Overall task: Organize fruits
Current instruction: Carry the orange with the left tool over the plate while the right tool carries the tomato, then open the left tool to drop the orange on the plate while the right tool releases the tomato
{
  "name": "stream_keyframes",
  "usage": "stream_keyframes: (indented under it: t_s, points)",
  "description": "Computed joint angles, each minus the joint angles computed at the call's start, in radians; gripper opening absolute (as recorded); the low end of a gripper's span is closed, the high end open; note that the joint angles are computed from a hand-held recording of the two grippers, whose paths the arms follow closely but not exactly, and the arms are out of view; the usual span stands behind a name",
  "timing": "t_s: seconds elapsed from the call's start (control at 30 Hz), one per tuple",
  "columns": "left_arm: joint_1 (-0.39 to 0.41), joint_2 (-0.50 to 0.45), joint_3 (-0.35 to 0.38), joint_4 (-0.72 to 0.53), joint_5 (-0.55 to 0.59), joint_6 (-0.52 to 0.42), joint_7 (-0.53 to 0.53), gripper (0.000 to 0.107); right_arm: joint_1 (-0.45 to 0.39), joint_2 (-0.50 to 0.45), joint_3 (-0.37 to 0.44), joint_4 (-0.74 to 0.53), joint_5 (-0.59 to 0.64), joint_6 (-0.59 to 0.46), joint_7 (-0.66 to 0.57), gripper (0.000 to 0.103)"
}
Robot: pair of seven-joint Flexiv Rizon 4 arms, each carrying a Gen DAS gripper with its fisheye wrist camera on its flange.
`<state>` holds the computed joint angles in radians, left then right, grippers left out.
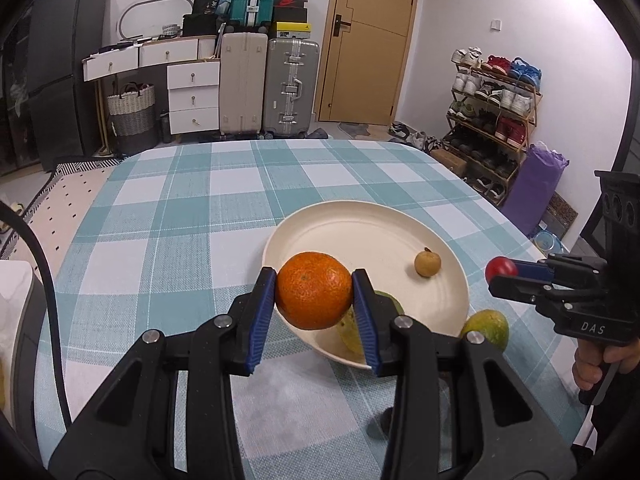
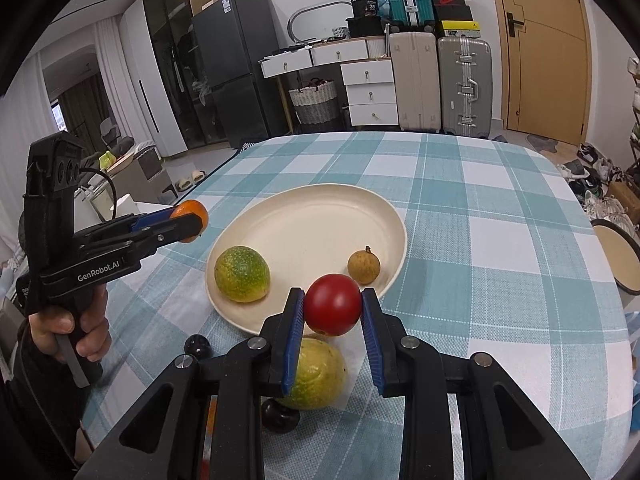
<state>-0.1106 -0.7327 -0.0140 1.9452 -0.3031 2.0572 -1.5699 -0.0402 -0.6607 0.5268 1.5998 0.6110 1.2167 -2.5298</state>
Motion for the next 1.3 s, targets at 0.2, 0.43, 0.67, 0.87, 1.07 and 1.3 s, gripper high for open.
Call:
stream_keyframes:
  t_s: [0.2, 0.43, 0.67, 0.87, 1.07, 1.3]
  points:
    - [0.013, -0.026, -0.004, -0.043, 0.005, -0.03, 0.004, 0.035, 0.038, -0.02, -0.025, -0.02, -0.035, -0.011, 0.039, 0.029]
    - [0.003, -0.064, 0.014, -0.106, -0.012, -0.068, 0.023, 0.035, 0.066, -0.046, -0.04, -0.039, -0.085, -0.009, 0.089, 0.029]
    - [0.011, -0.095, 0.011, -0.159, -0.012, -0.115, 0.041, 0.035, 0.082, -0.073, -0.045, -0.065, -0.136, -0.012, 0.137, 0.029]
    - [-0.001, -0.111, 0.025, -0.182, -0.019, -0.137, 0.05, 0.035, 0.108, -0.089, -0.06, -0.073, -0.191, -0.019, 0.182, 0.029]
    - [-0.017, -0.109, 0.041, -0.18, -0.028, -0.148, 0.053, 0.036, 0.115, -0.104, -0.057, -0.082, -0.219, -0.023, 0.228, 0.029]
    - [-0.079, -0.078, 0.093, -0.131, -0.072, -0.105, 0.041, 0.058, 0.071, -0.091, -0.016, -0.063, -0.186, 0.033, 0.237, 0.058]
